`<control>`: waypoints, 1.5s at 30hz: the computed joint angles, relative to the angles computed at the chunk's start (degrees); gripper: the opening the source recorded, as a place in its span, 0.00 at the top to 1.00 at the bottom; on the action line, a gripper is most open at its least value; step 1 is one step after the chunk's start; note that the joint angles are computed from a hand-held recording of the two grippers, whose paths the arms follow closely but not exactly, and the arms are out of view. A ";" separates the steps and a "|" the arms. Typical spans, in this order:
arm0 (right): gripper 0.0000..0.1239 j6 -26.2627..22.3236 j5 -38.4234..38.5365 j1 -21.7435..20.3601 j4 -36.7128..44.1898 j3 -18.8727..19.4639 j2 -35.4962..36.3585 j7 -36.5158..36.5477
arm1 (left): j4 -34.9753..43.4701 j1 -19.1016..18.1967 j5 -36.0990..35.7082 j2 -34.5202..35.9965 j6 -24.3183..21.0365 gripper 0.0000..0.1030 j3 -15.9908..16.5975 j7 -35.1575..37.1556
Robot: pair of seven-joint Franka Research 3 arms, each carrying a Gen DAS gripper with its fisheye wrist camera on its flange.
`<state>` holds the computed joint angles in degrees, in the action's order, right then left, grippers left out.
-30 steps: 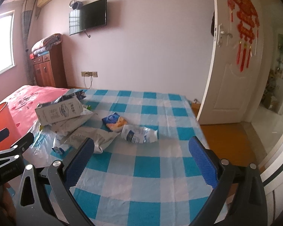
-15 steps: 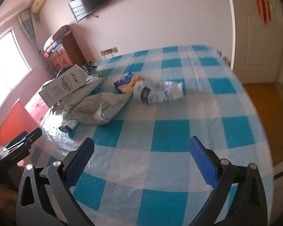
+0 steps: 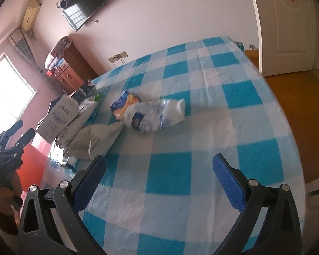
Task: Collect trash
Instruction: 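Grasp the dark blue snack bag with the left tool while the right tool grasps the white yogurt bottle, then carry both items to the orange bucket and open both tools to drop them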
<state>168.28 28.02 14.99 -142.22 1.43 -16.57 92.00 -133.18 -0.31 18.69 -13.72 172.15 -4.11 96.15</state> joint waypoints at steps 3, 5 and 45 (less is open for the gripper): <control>0.20 -1.51 -0.31 -0.03 2.75 -0.95 2.19 -2.04 | 5.44 -5.02 -7.02 3.68 -5.01 0.04 3.70 11.21; 0.20 -2.37 -0.89 -0.48 4.40 -0.86 3.73 -2.79 | 8.12 -5.73 -11.65 5.42 -7.29 0.04 3.85 16.35; 0.24 -1.69 -38.91 -2.85 13.14 0.49 15.16 28.29 | 9.75 -1.66 -34.20 6.34 -20.84 0.65 0.07 20.62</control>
